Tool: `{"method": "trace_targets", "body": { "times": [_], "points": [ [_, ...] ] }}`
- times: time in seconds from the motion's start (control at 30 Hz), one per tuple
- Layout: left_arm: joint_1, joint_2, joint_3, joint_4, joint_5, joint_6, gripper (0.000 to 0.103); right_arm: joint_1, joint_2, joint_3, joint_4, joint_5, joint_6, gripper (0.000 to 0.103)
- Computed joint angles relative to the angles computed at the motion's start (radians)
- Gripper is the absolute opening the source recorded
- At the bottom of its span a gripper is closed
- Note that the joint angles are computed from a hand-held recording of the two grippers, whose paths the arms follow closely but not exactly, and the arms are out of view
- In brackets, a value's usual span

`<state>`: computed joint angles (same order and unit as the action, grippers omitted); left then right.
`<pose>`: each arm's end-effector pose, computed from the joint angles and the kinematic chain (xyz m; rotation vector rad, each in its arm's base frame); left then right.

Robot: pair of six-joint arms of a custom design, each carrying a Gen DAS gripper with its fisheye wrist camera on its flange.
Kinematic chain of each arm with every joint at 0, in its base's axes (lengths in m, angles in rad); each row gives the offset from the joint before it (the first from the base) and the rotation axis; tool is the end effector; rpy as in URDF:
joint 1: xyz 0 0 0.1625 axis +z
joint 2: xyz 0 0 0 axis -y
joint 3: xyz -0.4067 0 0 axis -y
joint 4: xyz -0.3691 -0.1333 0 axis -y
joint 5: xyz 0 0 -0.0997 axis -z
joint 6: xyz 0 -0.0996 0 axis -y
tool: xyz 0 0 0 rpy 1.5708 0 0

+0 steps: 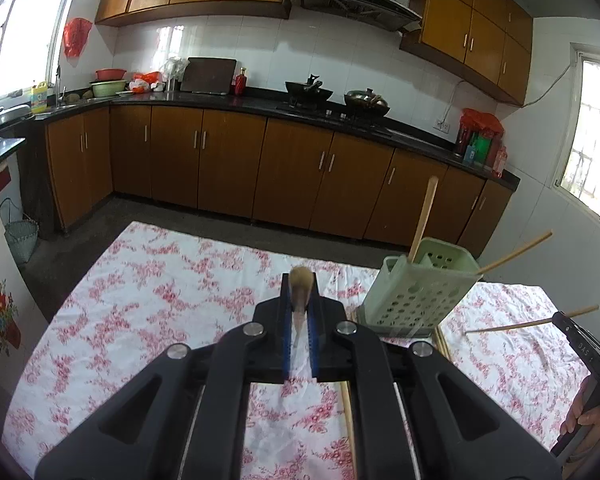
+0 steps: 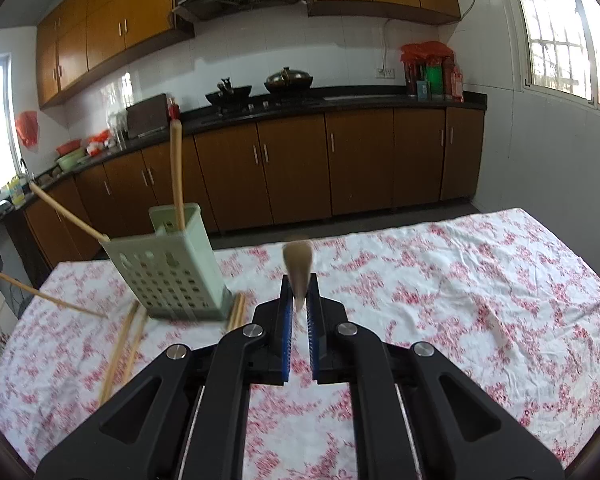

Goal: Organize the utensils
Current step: 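Lift the chopsticks with both tools and carry them over the green holder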

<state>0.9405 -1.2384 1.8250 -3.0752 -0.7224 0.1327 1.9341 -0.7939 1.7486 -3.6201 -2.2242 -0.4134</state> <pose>-0.1579 -0.5693 0.3818 0.3660 2.2400 -1.3072 0.2863 -0.5484 0.2036 0.4054 -2.1697 1.2985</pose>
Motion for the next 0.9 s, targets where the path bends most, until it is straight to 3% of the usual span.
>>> {"method": "trace_targets", "body": {
  "times": [0.3, 0.5, 0.7, 0.9],
  "points": [
    [-0.067, -0.025, -0.022, 0.022, -0.059, 0.045, 0.008, 0.044, -0.055, -0.034, 0.048, 0.18, 0.039, 0.008],
    [-0.13, 0.027, -0.061, -0.141, -0.079, 0.165, 0.008, 0.081, -0.035, -0.092, 0.021, 0.285, 0.019, 0.008],
    [-0.159, 0.139, -0.169, -0.329, -0.113, 0.28, 0.008, 0.096, 0.046, -0.202, -0.041, 0.312, -0.046, 0.008],
    [-0.122, 0.251, -0.256, -0.381, -0.15, 0.316, 0.008, 0.074, 0.135, -0.307, -0.046, 0.289, -0.104, 0.008]
  ]
}}
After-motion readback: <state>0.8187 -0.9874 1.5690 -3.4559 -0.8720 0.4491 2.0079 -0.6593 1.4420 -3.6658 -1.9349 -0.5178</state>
